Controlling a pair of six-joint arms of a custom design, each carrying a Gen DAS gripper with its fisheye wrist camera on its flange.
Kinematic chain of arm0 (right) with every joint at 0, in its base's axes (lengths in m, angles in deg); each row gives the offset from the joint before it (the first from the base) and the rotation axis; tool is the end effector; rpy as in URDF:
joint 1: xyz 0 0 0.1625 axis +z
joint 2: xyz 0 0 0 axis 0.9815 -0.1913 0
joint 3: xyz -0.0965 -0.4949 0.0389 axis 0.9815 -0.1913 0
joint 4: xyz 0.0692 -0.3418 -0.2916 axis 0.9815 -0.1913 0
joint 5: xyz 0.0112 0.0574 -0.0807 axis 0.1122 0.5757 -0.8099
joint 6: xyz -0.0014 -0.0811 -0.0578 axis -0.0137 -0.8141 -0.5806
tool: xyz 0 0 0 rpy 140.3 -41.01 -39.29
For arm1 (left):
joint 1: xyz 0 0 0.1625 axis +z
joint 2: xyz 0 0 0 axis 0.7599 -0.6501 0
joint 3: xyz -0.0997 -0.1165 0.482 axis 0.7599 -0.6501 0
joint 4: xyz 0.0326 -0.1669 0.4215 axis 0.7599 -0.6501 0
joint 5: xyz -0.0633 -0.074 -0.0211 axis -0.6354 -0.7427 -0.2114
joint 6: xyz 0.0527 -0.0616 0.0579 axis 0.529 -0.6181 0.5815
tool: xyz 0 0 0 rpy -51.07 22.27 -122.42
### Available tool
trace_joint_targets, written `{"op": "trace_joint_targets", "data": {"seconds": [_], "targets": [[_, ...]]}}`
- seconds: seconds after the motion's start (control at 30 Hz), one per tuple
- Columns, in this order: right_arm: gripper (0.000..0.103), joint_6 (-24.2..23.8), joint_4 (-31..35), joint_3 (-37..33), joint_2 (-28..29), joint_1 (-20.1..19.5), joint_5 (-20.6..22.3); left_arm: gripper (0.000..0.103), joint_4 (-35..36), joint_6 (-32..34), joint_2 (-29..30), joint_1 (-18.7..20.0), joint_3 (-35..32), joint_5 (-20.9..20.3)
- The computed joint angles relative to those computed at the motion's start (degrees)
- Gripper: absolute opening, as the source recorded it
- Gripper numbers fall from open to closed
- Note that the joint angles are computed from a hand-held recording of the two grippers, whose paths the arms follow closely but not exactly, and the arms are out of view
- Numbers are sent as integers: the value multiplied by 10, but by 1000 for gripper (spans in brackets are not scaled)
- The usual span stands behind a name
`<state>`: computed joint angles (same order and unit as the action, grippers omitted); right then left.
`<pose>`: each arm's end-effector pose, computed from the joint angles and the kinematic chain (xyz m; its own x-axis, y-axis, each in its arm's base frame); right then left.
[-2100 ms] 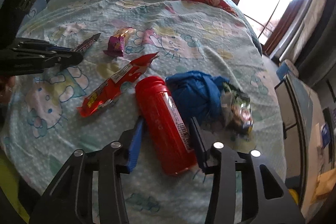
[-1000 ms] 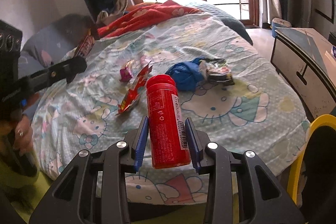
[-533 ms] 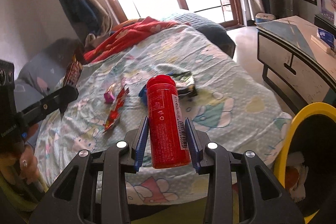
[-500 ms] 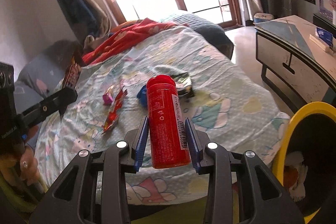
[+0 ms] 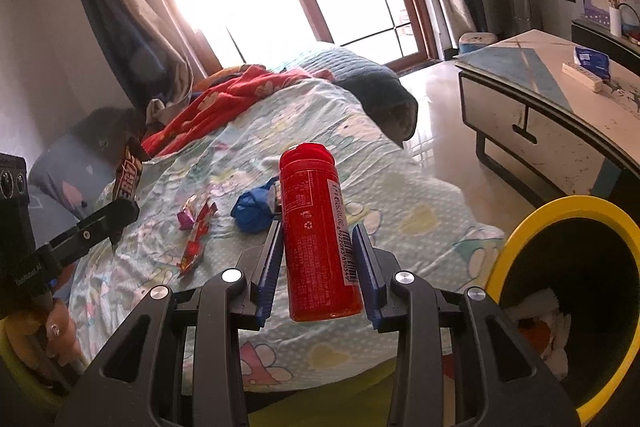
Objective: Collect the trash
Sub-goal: 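Carry the candy wrapper and red can over the bin with both tools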
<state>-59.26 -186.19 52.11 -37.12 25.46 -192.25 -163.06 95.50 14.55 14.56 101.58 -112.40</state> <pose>0.2826 -0.7026 0.1379 -0.9153 -0.1286 0.3816 -0.3641 0.6692 -0.6478 -0.1820 -0.7327 0.2874 -0.7734 0.5159 -0.3683 0.6335 0.6080 -0.4786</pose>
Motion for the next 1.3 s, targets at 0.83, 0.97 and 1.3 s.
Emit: {"op": "trace_joint_targets", "data": {"seconds": [0.83,0.97,1.3], "targets": [[34,12,-116,79,-72,-35,-34,8,36,39,60,-40,-23,-32],[34,7,-139,95,-80,-40,-47,8,46,47,72,-46,-24,-41],[34,12,-171,134,-105,-56,-83,8,64,68,106,-57,-35,-60]]}}
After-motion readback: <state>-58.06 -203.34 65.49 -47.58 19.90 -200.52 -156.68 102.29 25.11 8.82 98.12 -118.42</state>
